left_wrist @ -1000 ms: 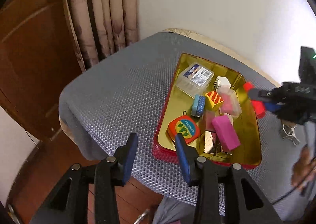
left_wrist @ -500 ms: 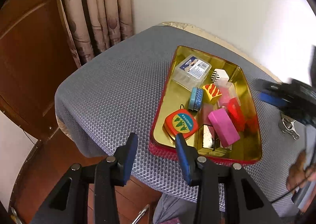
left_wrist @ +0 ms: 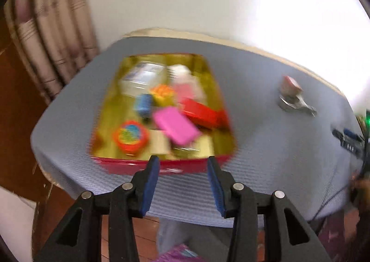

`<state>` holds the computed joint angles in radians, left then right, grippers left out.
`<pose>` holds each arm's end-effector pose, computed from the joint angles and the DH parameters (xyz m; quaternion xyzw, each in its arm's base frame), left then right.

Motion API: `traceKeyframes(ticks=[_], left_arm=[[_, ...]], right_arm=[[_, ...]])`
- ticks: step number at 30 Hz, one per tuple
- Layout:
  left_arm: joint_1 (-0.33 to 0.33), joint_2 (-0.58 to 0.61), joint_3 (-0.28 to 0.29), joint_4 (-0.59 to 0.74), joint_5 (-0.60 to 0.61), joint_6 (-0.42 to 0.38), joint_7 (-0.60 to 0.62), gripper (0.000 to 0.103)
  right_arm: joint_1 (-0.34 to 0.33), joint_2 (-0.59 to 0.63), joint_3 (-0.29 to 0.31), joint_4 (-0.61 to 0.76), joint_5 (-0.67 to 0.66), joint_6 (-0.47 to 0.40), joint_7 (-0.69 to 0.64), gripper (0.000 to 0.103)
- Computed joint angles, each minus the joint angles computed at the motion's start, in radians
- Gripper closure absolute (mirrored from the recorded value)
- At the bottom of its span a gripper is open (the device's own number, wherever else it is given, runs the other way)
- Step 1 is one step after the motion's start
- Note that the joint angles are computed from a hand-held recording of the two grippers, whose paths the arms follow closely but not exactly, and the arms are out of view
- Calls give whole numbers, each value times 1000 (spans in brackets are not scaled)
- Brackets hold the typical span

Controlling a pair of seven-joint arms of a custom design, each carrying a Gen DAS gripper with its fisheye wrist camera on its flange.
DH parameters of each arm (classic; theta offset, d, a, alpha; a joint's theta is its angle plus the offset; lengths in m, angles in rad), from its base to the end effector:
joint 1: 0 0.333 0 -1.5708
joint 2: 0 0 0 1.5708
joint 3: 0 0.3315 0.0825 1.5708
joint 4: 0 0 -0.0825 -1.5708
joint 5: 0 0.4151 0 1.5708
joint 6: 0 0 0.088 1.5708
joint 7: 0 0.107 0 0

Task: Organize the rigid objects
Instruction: 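Move the open right gripper over the silver metal clip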

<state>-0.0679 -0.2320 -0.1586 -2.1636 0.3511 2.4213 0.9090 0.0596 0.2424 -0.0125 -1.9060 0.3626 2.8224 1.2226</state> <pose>0.5353 -0.1276 0.5508 -0.7487 0.5984 -0.1676 0.2307 0.6863 0.0152 0.4461 -0.6938 0.6332 -0.1976 0.2805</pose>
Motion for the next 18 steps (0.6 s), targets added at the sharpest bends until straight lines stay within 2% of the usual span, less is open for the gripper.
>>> traceKeyframes(ticks=[2,4,5,8,9,11,14,15,18], left_arm=[[-20,29,-3,29,-39,-6,26,60],[-37,67,-3,68,-89,-10,49,60],[-43,84,-2,88,-116,-16,59,60],[-54,122,6,133,-211,-23,95,60],[-54,133,6,147,-225,-26,98,60],[-53,140,-2,156,-205,-37,76,60],[-50,143,-4,163,-183,-63,63,60],[-48,144,-2,165,-189,-73,63,60],[-42,125,9,150,-221,-82,72,60]], right_arm=[[-83,-2,77,16,187,-62,-178,33],[-118,-9,125,38,338,-100,-387,33],[-126,-4,135,57,384,-126,-477,33],[-112,35,144,164,422,-228,-662,23],[-97,65,143,219,403,-254,-716,20],[-50,125,116,317,317,-270,-744,20],[-1,245,95,510,177,-381,-761,20],[29,273,69,554,139,-401,-769,20],[47,379,74,719,14,-480,-773,20]])
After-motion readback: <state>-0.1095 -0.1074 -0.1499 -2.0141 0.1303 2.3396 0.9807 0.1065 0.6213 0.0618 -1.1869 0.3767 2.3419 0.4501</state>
